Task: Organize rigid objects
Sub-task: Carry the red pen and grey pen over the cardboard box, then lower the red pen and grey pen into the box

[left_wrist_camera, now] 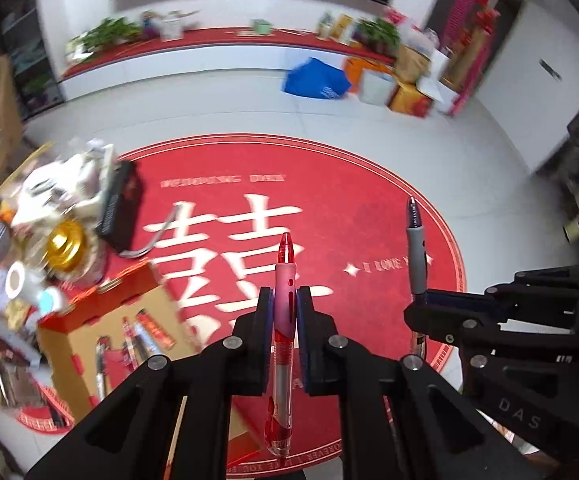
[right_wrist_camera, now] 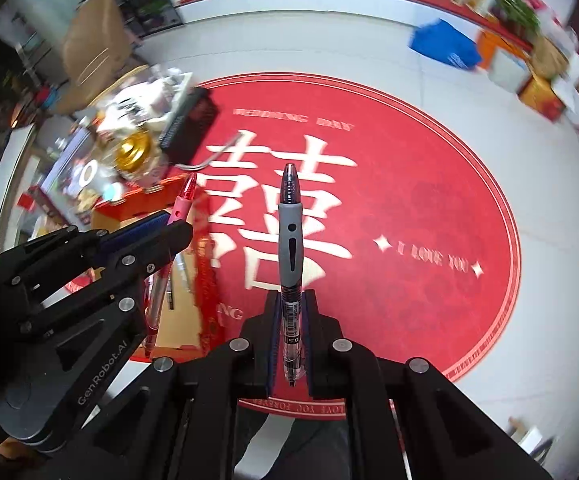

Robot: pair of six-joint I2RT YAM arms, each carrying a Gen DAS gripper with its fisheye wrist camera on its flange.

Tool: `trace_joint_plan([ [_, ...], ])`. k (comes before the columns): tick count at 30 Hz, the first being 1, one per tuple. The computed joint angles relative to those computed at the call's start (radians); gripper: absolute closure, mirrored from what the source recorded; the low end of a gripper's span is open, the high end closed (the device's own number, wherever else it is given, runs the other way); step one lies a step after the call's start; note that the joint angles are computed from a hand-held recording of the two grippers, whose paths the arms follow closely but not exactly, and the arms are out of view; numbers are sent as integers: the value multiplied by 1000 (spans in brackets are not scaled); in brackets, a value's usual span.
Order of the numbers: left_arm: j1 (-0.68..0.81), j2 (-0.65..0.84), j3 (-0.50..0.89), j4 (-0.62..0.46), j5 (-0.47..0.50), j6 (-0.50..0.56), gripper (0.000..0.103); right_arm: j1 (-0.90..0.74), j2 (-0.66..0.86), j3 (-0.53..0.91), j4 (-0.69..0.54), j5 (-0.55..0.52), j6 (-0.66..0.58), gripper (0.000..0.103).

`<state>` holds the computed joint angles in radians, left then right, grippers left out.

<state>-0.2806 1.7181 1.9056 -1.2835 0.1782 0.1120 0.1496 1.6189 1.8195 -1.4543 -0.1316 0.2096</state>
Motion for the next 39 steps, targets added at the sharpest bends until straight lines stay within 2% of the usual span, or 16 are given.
trace_joint_plan([
  [12,392,-65,-148,24,-35,27,91,303,292,312,-10,-21,2,92],
  [21,557,-72,-281,71,-79,49,91,429,458,449,-16,-54,8,92],
  [27,583,-57,-346,119,-82,41,91,447,513,451,11,-69,24,92],
  [39,547,2,-429,225,-106,8,91,420,500,253,170,-99,64,92],
])
